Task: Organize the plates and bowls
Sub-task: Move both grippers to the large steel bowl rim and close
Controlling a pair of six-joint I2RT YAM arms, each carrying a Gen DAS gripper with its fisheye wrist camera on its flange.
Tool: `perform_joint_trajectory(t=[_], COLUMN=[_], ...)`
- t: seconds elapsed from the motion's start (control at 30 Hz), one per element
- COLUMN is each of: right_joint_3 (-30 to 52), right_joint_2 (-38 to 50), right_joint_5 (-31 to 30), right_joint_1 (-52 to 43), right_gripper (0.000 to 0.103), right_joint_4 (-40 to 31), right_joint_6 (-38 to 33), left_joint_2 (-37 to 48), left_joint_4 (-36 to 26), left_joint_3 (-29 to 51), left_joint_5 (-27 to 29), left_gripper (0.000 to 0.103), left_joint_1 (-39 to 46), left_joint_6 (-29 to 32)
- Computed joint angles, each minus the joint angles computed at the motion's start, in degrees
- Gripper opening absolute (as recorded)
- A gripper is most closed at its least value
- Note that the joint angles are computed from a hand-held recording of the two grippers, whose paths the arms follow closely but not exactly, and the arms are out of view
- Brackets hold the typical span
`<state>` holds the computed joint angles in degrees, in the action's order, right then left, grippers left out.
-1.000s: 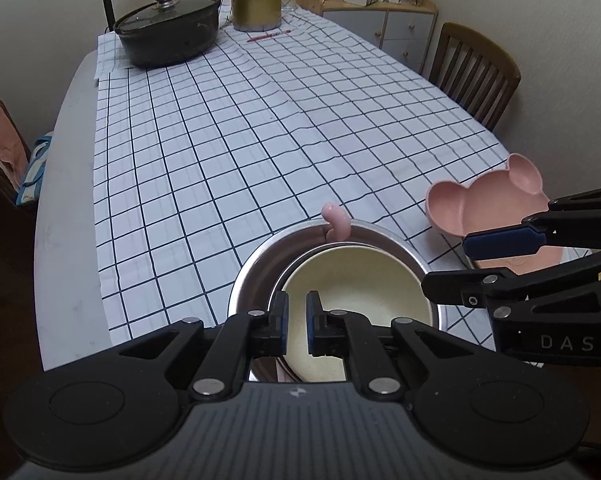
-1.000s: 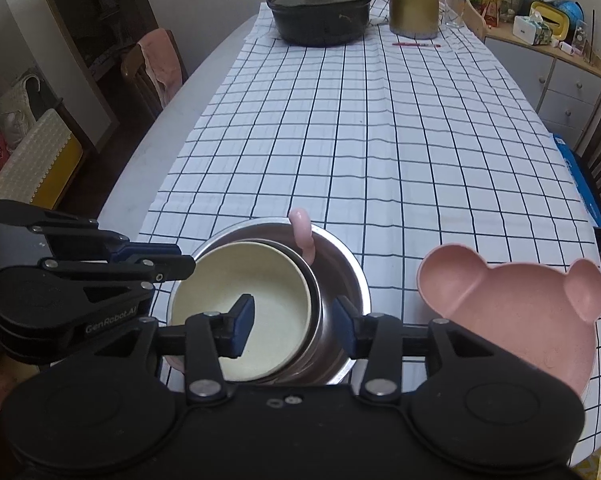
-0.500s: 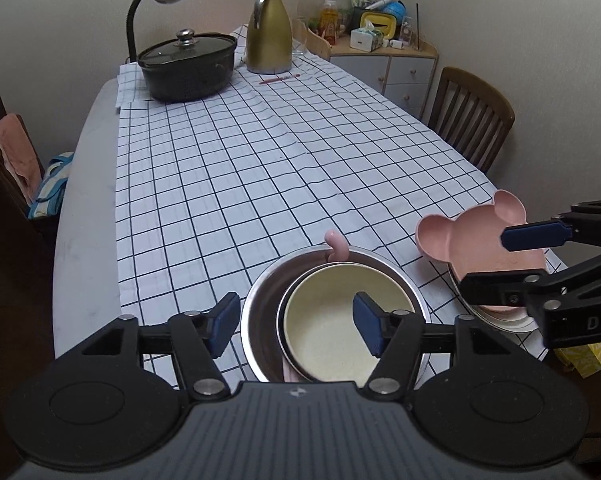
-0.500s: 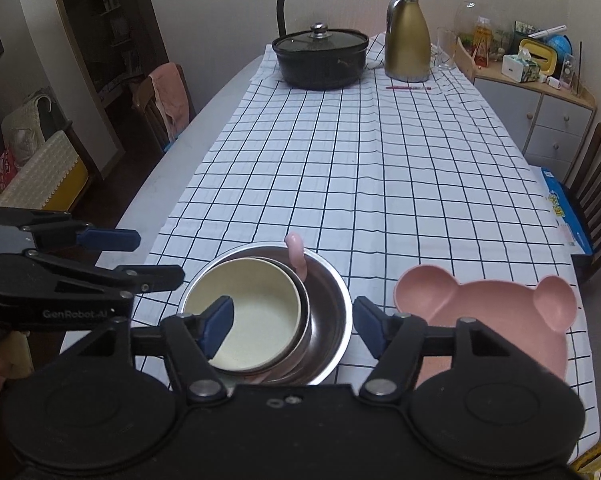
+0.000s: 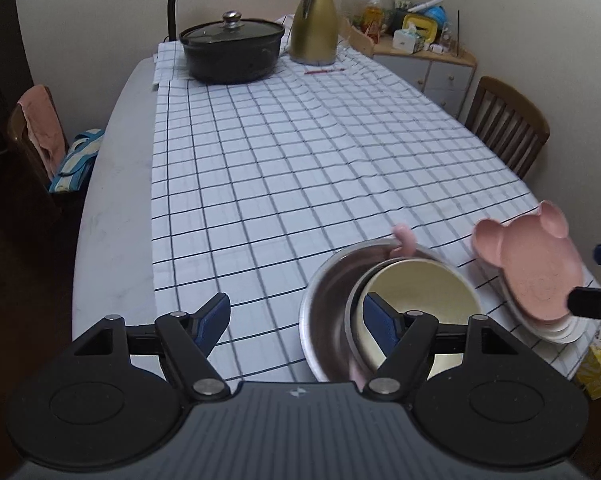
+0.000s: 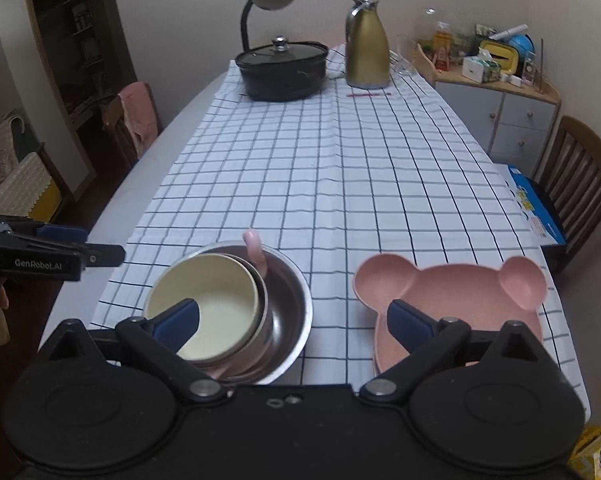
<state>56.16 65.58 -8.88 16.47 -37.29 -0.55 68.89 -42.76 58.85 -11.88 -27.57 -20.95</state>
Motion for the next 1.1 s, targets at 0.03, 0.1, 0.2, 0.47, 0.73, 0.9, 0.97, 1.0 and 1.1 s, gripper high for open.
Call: perform_joint_trajectory(t=[0.03, 0.1, 0.2, 0.47, 0.73, 0.9, 0.97, 1.0, 1.1], right_joint_3=[-0.5, -1.6, -3.0, -5.5, -6.5, -5.9, -5.6, -5.4, -5.1], right_joint_2=[0.1, 0.4, 1.7, 6.7, 13.5, 16.9, 17.6, 17.9, 18.3], right_joint_5=[0.5, 1.3, 2.5, 3.6, 5.2, 4.3, 4.0, 3.6, 3.3], right_joint_1=[-0.1, -0.2, -0.1, 0.1, 2.0, 2.3, 2.3, 2.3, 2.3], right_gripper=[0.101, 0.101, 0.101, 0.098, 0.086, 0.074, 0.073, 0.071, 0.065], right_joint_4=[0.3, 1.0, 2.0, 5.1, 9.8, 10.8, 11.0, 10.9, 10.8], right_joint_6=[0.4, 0.9, 1.9, 4.4, 7.0, 7.9, 8.3, 8.4, 8.2], left_joint_2=[0.6, 1.9, 4.3, 10.8, 16.1, 17.7, 17.7, 17.5, 17.9], left_joint_4=[0.7, 2.1, 4.2, 8.2, 10.5, 10.9, 11.1, 11.2, 11.1], left_joint_3=[-0.5, -1.5, -2.9, -3.1, -1.9, -0.9, -0.9, -1.1, -1.2], left_joint_5=[0.4, 2.0, 3.6, 7.1, 11.1, 13.3, 14.0, 14.3, 16.2], left_gripper=[0.073, 0.073, 0.073, 0.073, 0.072, 0.072, 0.071, 0.071, 0.065], left_joint_1=[1.0, 3.1, 5.2, 6.6, 8.7, 10.9, 11.7, 12.1, 12.6], left_joint_6=[1.0, 3.2, 5.3, 7.8, 6.8, 6.4, 5.7, 5.8, 6.5])
